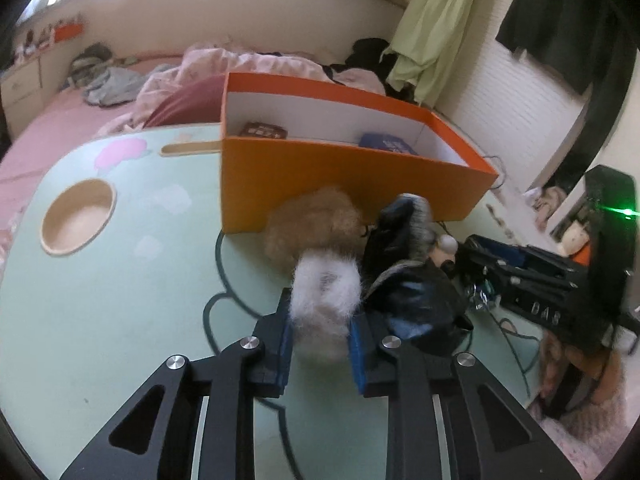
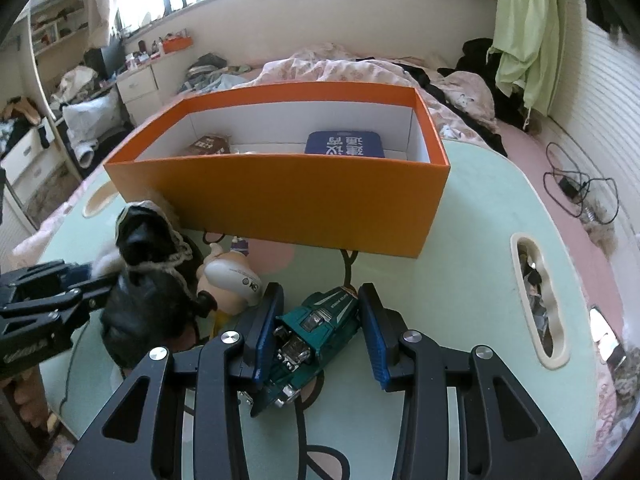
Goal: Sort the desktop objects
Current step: 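Drop green toy car into orange box with right gripper while left drops white pompom in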
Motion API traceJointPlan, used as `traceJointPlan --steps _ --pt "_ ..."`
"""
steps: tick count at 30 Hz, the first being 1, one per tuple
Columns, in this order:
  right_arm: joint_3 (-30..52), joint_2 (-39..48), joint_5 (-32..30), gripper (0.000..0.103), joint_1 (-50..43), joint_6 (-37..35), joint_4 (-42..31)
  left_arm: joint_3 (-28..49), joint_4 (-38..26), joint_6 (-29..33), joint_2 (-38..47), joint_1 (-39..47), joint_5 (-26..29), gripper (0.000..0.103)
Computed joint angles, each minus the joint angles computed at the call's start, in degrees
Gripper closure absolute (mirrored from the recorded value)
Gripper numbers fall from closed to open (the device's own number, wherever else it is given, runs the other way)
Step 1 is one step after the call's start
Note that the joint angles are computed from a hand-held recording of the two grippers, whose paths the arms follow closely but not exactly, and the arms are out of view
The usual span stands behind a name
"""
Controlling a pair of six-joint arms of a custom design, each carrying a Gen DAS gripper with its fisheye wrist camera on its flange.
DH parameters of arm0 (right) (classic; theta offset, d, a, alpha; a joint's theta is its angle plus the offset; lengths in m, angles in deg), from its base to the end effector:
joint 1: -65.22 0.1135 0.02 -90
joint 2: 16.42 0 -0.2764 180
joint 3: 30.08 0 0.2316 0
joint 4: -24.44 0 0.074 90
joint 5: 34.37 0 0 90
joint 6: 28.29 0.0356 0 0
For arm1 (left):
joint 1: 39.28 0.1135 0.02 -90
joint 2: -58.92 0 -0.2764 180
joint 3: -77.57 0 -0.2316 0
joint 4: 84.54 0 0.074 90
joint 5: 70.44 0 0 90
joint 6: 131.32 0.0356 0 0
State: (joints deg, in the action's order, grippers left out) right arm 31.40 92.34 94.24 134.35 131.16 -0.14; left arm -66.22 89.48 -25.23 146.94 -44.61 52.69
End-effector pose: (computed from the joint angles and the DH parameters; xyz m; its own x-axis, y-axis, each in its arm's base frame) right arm 0.1268 0.2703 0.1083 -0.7377 0.1190 -0.6646 0.0850 0.9929 0.0834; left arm 0.2063 -0.0388 0.1199 -0.7075 0.2991 -0.6403 0.5869 0.7534 -0.2966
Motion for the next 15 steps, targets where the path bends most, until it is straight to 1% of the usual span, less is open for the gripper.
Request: traceJointPlan --steps 2,4,5,6,8,10,12,13,15 --pt "-4.0 -2.2 -0.3 0.063 -0.1 0.1 5.6 0.5 -2.6 3.4 0.4 4.5 3.9 0.081" --pt "-9.5 -5.2 0.0 0.063 0.1 0.0 13.2 0.8 -4.2 5.1 -0.4 7.2 5.5 0.081" --pt "-13.0 -6.7 0.6 0.063 0.7 0.2 18.6 1.0 -4.9 5.5 -1.0 8.1 6.0 0.081" --pt "-14.9 -7.5 1.1 0.063 1.1 0.1 21.7 1.5 -6.1 5.6 -1.8 9.0 6.8 0.081" --pt "-17.7 -8.8 2.4 0.063 2.0 -0.4 26.5 2.6 -8.2 5.3 -4.2 10.4 9.2 0.081" --pt "-19.4 -9.7 2.8 0.063 2.3 -1.6 30.4 3.8 -9.6 4.0 -7.2 9.7 10.2 0.081" --pt "-21.1 -10.6 2.7 0.063 2.2 -3.1 34.6 5.1 -9.8 2.3 -9.3 8.0 9.8 0.081" --pt "-22.3 -11.2 2.3 0.063 2.0 -4.4 38.0 5.9 -9.6 0.8 -10.1 6.3 9.2 0.081" --pt "-23.9 -13.0 1.1 0.063 0.5 -6.9 42.1 8.3 -8.6 -2.4 -10.0 3.2 7.6 0.081"
